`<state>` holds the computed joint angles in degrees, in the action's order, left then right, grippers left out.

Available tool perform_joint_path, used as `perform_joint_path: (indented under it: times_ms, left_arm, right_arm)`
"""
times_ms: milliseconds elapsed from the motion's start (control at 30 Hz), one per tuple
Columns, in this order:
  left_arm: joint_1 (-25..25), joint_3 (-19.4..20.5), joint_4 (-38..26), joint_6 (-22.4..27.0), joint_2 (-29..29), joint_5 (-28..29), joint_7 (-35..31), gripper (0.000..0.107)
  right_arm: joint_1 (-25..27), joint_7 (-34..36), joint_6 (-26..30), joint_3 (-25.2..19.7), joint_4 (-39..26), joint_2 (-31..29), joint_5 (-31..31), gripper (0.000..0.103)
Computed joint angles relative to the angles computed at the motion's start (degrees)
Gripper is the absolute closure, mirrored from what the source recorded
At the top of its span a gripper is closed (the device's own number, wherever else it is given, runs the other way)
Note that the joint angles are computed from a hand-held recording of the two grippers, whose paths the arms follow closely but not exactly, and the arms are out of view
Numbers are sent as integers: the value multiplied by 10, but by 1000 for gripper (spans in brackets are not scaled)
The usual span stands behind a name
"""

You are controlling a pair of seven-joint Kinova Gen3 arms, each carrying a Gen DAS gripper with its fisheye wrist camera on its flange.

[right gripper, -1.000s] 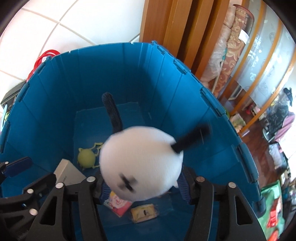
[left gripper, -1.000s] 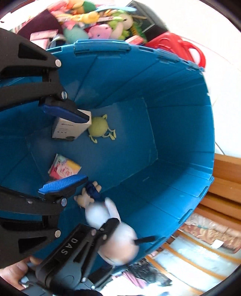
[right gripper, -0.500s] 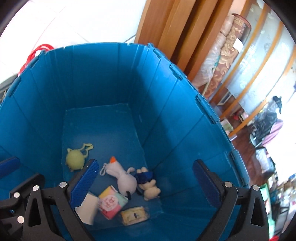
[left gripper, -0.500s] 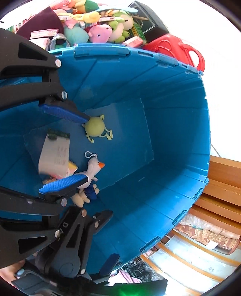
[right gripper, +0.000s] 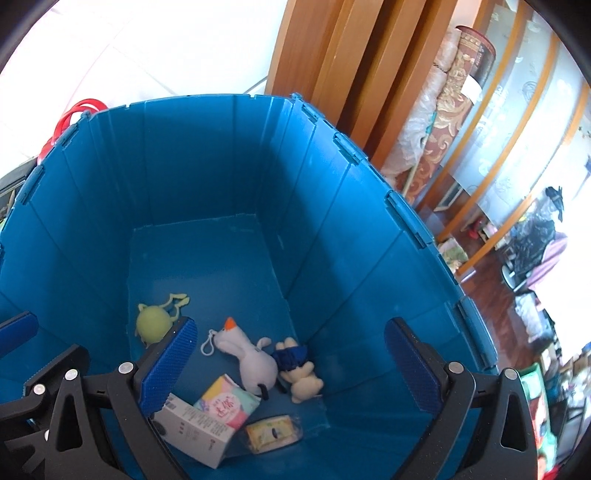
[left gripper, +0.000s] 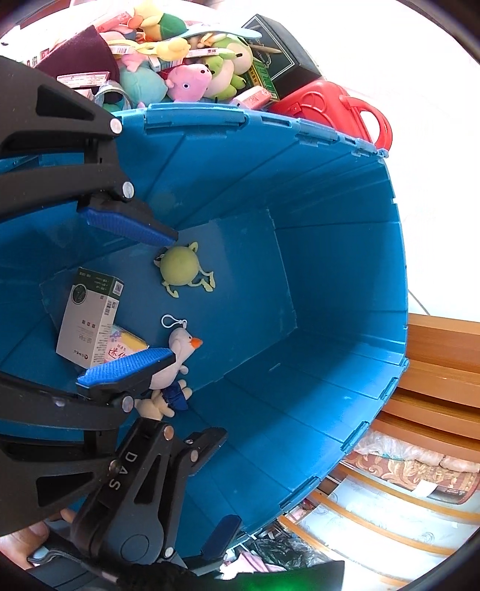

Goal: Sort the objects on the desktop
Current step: 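Move both tools back over the pile on the table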

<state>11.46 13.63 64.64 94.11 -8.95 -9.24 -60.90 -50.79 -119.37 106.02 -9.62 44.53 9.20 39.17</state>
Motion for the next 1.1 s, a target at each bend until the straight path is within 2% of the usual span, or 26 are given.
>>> perform_joint_path:
  times_ms: [167,233,300,367,467,600,733,833,967,1067,1100]
  left_arm:
    - [-3,-4,20,-40,-27,5,-7,51]
    - [-11,-3,30,-57,-42,8,-7,51]
    - [-19,-1,35,-69,-53,9,-7,51]
    - [-27,5,40,-81,-67,6,-14,51]
    - [-26,-18,31,-64,-71,46,-47,48]
    - [-37,-39,39,-62,-107,76,-80,48]
    - [-67,-29,50,-62,-161,58,-109,47]
    - [-97,-30,69,-75,-212,46,-124,38]
    - [-128,-55,93,-77,-272,35,-158,38]
    - [-136,-92,110,-73,-310,35,-186,37]
    - [-138,-108,118,-73,-324,32,-195,37]
  right_arm:
    - [-11,-20,-21,-7,25,-18,27,0]
    - [-12,-34,-42,-19,49,-35,41,0]
    - [-20,-52,-47,-35,66,-43,76,0]
    - [-19,-64,-50,-50,75,-54,85,0]
    - [-15,-64,-51,-72,80,-66,84,0]
    - [-37,-74,-32,-106,73,-71,129,0]
    - [-86,-88,-15,-135,54,-69,187,0]
    - [-128,-94,-11,-153,39,-66,219,0]
    - [-188,-109,-13,-165,25,-59,245,0]
    - [-229,-130,-22,-174,17,-52,257,0]
    - [-233,-136,-25,-190,15,-48,264,0]
